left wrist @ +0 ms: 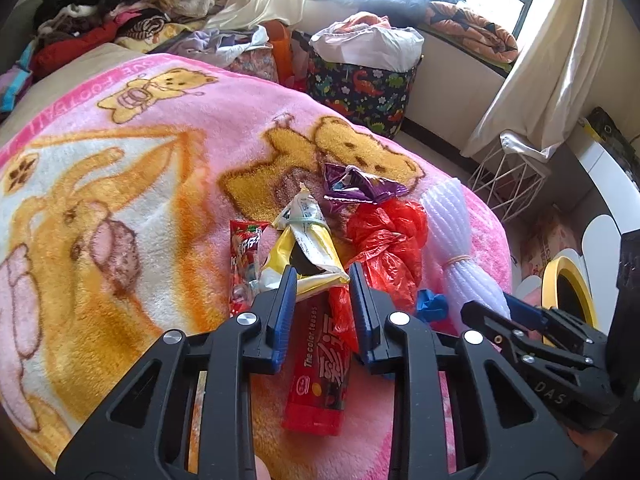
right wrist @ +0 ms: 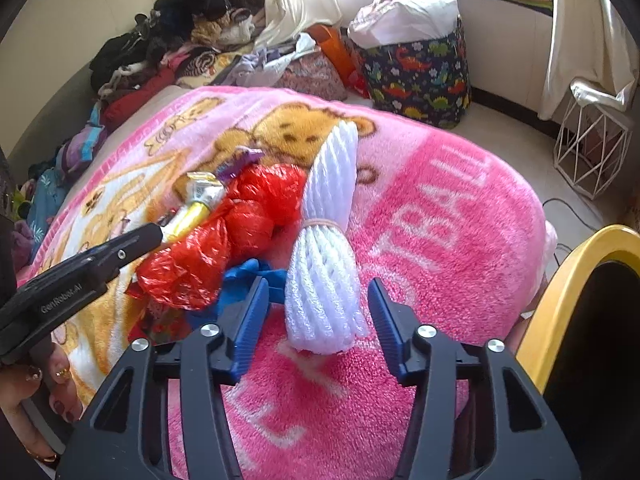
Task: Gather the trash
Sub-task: 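Grasp the yellow snack wrapper with the left tool while the right tool grasps the white foam net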
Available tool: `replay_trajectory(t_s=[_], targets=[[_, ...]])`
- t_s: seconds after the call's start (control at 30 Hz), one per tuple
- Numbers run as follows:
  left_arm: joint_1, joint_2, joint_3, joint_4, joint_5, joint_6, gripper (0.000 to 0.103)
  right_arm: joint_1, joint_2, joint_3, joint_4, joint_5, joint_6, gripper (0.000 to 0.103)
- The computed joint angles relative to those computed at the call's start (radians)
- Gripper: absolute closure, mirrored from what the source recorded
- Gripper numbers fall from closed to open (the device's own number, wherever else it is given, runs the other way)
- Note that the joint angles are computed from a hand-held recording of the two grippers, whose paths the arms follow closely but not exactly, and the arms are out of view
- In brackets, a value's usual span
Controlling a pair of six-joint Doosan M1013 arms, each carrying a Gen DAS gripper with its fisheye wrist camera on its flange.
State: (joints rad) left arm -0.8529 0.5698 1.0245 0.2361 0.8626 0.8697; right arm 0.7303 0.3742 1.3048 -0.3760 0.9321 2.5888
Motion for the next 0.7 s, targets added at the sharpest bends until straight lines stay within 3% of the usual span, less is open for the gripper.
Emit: replay_trajectory(t_s=[0.13,0.3,0.5,0.7], targets=[[0.003,0.017,-0.024,0.002,0.037,-0.004,0.077,-0.008,0.009,-0.003,0.035,0.002,-0.011,0.058],[0.009,0.032,-0.042,-0.005,0.054,-0.007,0.074,-0.014,0.018,-0.005,0.070,0.002,-0.038,0.073],[0.016,0.029,-0.036,-0.043,0.022,0.014,0.088,-0.008,-0.007,0.025,0.050,-0.043,-0.010,0.078],[0.025,-0.002,0.006,-0.067,-0.040,-0.045,0.091,0.002,-0.051,0.069,0.009,-0.094,0.033,0.078]])
